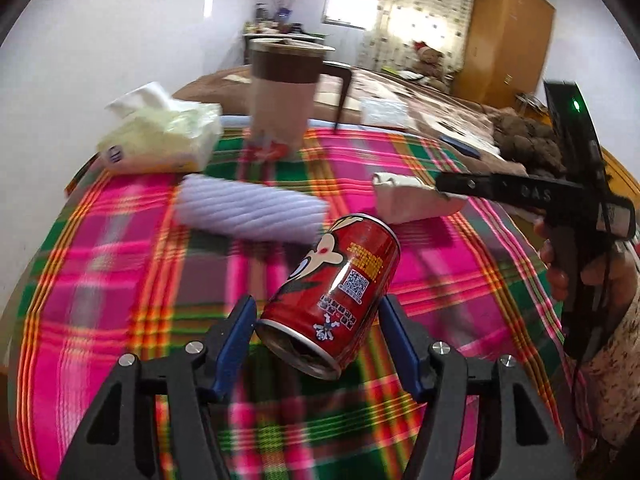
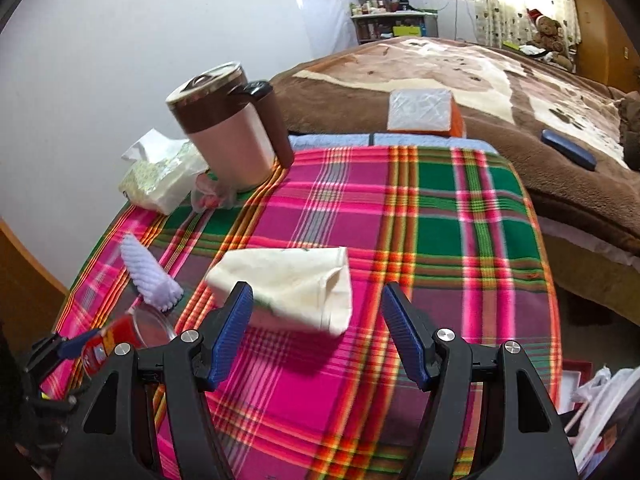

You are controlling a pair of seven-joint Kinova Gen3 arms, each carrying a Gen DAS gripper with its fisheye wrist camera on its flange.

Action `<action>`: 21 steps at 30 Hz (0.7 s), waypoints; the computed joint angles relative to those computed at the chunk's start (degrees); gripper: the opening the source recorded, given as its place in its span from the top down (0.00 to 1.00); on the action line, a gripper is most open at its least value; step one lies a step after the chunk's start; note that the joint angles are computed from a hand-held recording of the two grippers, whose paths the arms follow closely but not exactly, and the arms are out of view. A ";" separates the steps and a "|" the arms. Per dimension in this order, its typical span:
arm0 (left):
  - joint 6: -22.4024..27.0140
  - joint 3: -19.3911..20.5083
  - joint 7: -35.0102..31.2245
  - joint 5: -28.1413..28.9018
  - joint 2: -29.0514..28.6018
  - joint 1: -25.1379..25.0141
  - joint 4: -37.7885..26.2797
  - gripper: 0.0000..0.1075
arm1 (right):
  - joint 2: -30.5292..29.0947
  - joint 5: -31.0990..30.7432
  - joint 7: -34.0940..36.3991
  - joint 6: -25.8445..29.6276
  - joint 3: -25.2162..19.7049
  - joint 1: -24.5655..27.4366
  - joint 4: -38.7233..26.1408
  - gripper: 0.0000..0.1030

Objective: Collect trash
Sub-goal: 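Grasp the red soda can with the left tool while the right tool grasps the white paper packet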

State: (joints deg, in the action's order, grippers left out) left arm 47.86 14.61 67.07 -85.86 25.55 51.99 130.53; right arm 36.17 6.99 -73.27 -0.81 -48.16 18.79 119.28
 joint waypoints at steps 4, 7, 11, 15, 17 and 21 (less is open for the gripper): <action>0.69 -0.14 2.76 0.52 -0.37 0.19 1.23 0.39 | 2.17 -1.11 0.65 4.00 0.16 -1.28 -2.70 0.34; 1.13 -0.12 2.20 1.25 -0.28 -0.01 0.99 0.39 | 2.22 -2.95 2.77 4.14 1.00 -2.55 -2.81 0.34; 2.75 -0.29 0.69 1.84 -0.12 0.44 0.34 0.33 | -3.18 -2.30 3.24 -4.67 5.45 -6.21 2.53 0.34; 2.88 -0.55 -0.62 1.45 -0.19 -0.07 0.24 0.29 | -4.51 4.59 2.06 -10.31 1.04 -0.83 5.62 0.34; 2.01 -0.68 -1.34 0.84 -0.03 -1.01 0.09 0.29 | -2.05 9.25 1.88 -7.85 -3.26 2.70 4.34 0.34; -0.41 -0.69 -2.81 -1.28 0.22 -2.80 0.00 0.29 | 2.06 13.01 1.34 0.93 -4.86 2.28 -0.33 0.34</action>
